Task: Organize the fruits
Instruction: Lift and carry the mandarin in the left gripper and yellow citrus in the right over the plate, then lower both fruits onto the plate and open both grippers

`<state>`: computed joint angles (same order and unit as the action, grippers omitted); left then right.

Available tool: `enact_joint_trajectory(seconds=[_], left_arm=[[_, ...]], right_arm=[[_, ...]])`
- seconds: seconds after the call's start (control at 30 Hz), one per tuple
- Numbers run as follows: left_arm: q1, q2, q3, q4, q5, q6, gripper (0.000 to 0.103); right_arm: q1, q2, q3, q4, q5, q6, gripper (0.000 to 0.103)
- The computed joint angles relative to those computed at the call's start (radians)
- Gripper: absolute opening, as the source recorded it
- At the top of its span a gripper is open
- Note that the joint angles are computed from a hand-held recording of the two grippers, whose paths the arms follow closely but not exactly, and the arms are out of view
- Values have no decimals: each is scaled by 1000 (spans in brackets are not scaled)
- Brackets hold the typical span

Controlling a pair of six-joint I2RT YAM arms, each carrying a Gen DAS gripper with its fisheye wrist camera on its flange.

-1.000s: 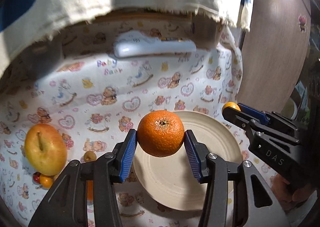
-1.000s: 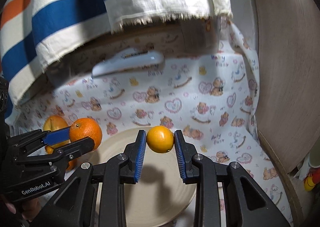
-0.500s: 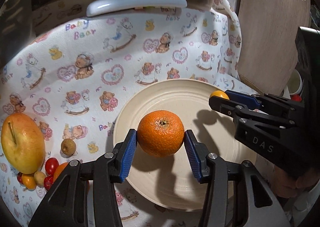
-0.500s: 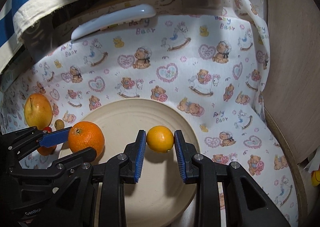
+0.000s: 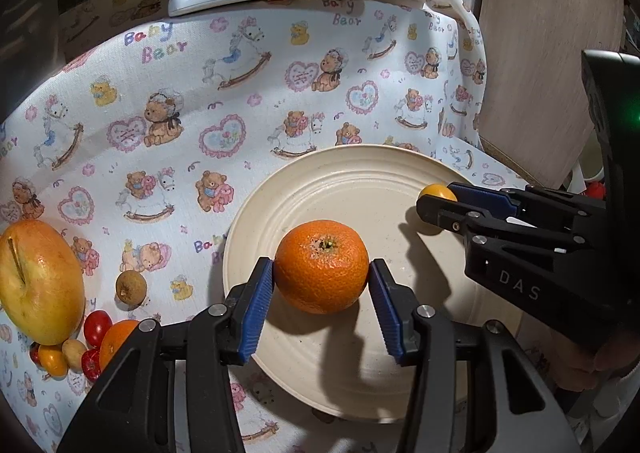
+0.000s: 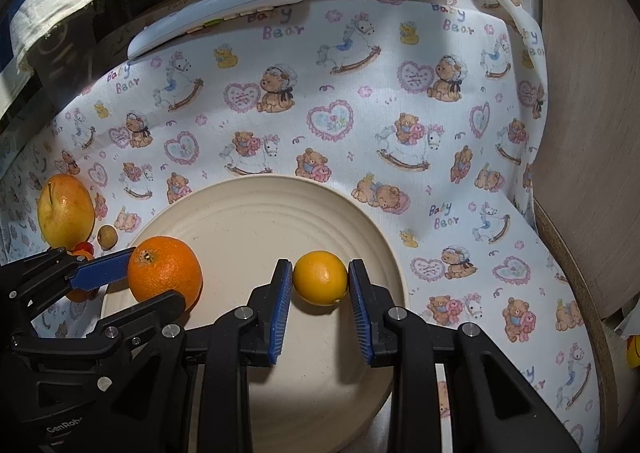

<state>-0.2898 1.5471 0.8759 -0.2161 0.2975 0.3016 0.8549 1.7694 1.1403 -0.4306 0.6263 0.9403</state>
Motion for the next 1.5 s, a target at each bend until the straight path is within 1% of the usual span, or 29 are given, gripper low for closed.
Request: enact_joint_trajectory(seconds=[0.17,0.43,0.6,0.83,0.97,1.03,1.07,1.1,1.13,1.23,1.3,1.37,1.4,1.43,1.5], left_arm=[[-2,1,2,-1,0,-3,48],[0,-1,1,-3,3,-3,49],[7,-23,-17,18,1,-2,50],[42,-105,-49,46,41,-22,66],[64,-174,-61,43,62,-44,68],[76,-232,-62,20,64,-46,70],[88,-276,-68,17,79,-48,72],[97,-316,-75,18,87,-53,78],[104,-360,-85,27,87,-62,81],[152,-464,-89,1,116,-59,83],[187,-517,-96,-1,124,-48,84],[232,-569,-111,5,139,-36,91],[259,-587,-115,4,154,-35,96],[290,-600,-116,2,176,-39,99],[369,-614,-112,-11,235,-35,102]], right_arm=[[-1,15,21,-31,-3,3,30],[-1,9,11,-19,0,4,30],[17,-33,-11,-9,35,4,30],[56,-102,-26,-21,115,18,30],[94,-130,-17,-31,170,14,30],[115,-137,-5,-48,208,14,30],[122,-145,-4,-50,223,14,30],[127,-152,-3,-50,229,12,30],[133,-161,-5,-49,236,11,31],[157,-164,12,-64,273,7,30],[180,-151,39,-88,317,1,31],[197,-137,67,-115,353,10,31],[203,-132,77,-125,363,19,32],[208,-126,88,-135,369,25,36],[221,-111,115,-164,387,39,39]])
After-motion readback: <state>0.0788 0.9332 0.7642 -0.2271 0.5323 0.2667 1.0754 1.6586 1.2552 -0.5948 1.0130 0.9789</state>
